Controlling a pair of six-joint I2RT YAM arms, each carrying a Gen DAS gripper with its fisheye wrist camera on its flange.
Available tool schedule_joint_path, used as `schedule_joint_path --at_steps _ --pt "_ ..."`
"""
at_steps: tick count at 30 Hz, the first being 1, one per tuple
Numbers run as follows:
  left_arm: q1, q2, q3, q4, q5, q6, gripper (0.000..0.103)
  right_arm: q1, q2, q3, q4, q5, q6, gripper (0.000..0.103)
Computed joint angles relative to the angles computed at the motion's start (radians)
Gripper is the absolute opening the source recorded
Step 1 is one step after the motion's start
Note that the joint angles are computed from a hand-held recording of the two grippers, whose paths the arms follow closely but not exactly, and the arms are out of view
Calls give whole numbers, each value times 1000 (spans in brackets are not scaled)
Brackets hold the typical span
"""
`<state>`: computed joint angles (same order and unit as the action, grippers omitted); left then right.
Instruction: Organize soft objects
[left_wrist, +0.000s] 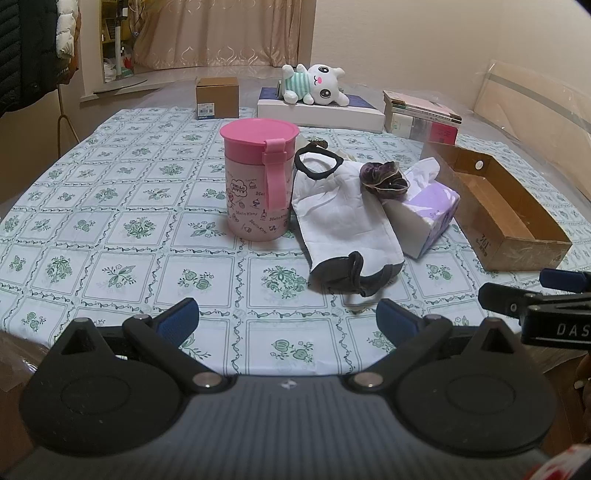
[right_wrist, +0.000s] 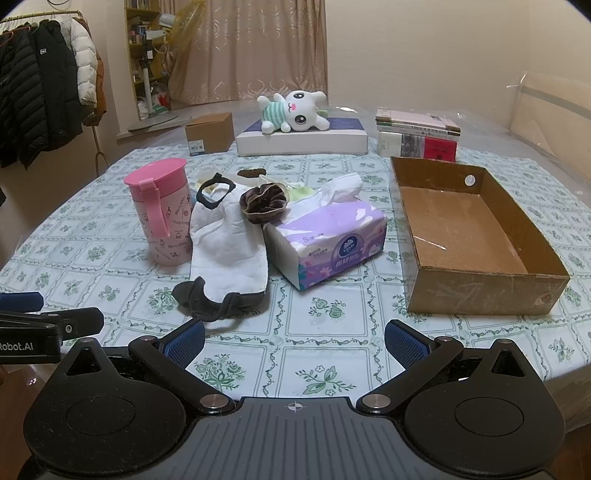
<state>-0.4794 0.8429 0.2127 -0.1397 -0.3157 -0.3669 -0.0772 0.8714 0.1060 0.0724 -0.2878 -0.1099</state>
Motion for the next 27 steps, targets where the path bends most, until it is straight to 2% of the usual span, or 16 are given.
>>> schedule_joint_path --at_steps 27 --pt "4 7 -1 3 7 -4 101 -7 25 2 22 -6 0 103"
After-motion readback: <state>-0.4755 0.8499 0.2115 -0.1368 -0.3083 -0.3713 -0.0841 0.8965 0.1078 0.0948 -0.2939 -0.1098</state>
